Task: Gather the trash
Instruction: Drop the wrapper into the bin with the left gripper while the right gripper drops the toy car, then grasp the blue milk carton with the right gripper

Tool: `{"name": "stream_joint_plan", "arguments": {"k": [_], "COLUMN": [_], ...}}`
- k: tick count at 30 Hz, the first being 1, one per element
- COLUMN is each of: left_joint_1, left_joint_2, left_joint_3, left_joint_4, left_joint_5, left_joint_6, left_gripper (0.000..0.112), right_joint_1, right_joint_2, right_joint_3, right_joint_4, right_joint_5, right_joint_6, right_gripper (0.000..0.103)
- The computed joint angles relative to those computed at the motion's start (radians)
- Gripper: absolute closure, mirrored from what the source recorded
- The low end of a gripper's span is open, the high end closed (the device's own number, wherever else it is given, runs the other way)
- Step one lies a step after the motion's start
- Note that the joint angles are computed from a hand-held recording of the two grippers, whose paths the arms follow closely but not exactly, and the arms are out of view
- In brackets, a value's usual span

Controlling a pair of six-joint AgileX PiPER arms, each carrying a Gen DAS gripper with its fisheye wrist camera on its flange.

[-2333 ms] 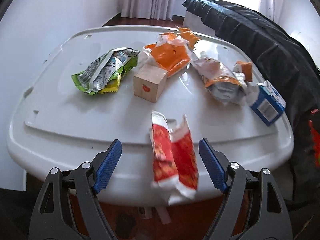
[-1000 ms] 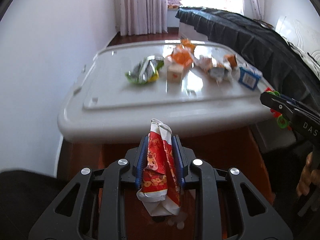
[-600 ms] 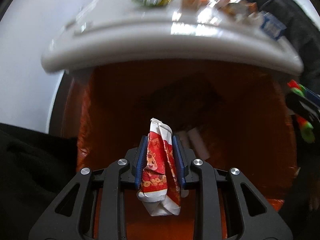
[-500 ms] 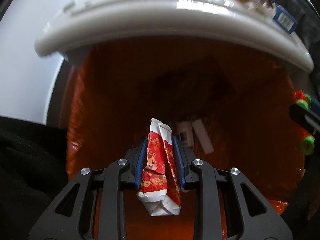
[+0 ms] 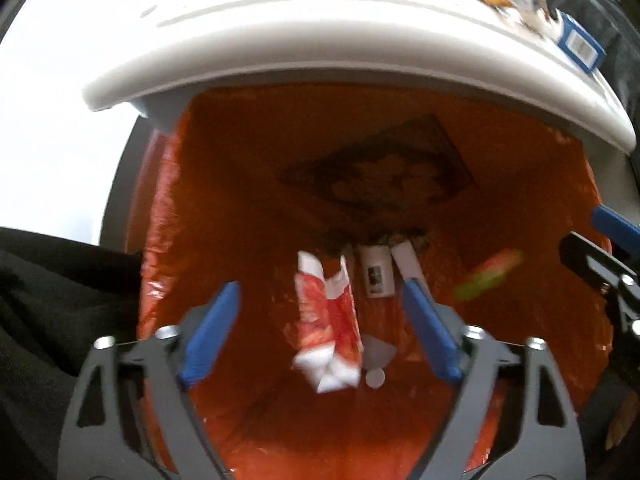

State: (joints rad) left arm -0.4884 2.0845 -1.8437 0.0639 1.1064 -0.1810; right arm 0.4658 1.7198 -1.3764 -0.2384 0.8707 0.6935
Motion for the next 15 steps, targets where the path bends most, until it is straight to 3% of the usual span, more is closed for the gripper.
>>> {"name": "stream_joint_plan", "arguments": {"k": [6,15], "left_joint_1": [0.01,0.012], "left_joint_2": [0.027,-0.004], "left_joint_3": [-0.035,0.005], "left_joint_4": [-0.009,-0.026], "left_joint_5": [0.039,-0.003], "left_joint_6": [-0.007,0.015], "left_gripper": [0.028,0.028], "right_joint_1": [-0.03,-0.038], "right_joint_2": [-0.037,-0.059], "right_joint_3": [0.04,0.058], "right_joint_4": [0.009,0.008], "right_joint_5": [-0.026,-0.049], "right_joint_6": [0.051,0.065], "right_gripper": [0.044,0.041]}}
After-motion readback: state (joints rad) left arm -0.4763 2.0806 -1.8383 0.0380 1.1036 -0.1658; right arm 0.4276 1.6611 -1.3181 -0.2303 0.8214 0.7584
